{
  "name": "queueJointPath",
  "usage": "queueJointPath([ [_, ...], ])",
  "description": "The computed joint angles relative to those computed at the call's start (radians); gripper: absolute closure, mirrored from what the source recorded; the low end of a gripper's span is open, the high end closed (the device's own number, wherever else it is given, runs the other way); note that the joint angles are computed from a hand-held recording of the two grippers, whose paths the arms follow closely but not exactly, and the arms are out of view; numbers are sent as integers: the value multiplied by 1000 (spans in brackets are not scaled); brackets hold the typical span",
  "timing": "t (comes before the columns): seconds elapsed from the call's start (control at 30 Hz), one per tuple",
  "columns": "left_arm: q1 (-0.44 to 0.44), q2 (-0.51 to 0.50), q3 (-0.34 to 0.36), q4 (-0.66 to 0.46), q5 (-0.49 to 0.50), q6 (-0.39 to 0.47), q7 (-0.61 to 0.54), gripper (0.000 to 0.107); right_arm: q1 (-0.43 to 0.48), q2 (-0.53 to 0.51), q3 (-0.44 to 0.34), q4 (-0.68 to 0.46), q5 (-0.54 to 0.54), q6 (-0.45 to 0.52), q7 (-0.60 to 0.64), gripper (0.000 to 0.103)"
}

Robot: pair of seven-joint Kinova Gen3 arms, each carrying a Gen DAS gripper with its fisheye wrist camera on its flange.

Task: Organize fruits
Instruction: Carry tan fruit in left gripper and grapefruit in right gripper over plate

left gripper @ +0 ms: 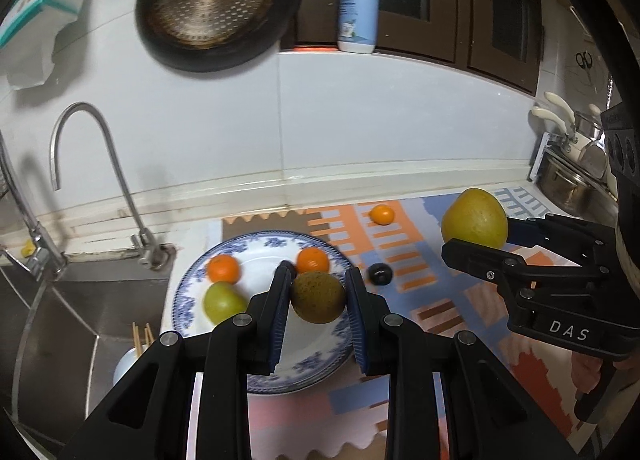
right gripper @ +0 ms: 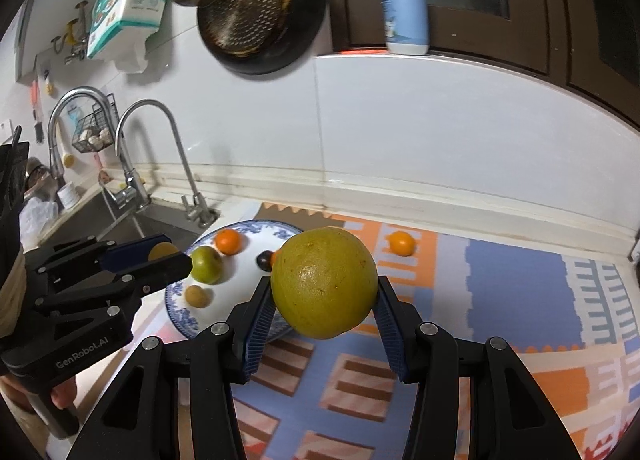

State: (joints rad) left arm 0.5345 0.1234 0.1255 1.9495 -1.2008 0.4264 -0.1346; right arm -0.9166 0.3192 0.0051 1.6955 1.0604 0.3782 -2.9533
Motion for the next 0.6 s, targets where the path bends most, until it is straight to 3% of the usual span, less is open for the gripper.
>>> queueJointPath([
  [0.27,-55,-34,-8,56,29,-46,-36,80,-18,56,-19,-79,-97,23,103,53],
  [0.6,-132,-36,-35,99,104,-125,-133,80,-8,150,-44,-197,-337,47,347,53],
])
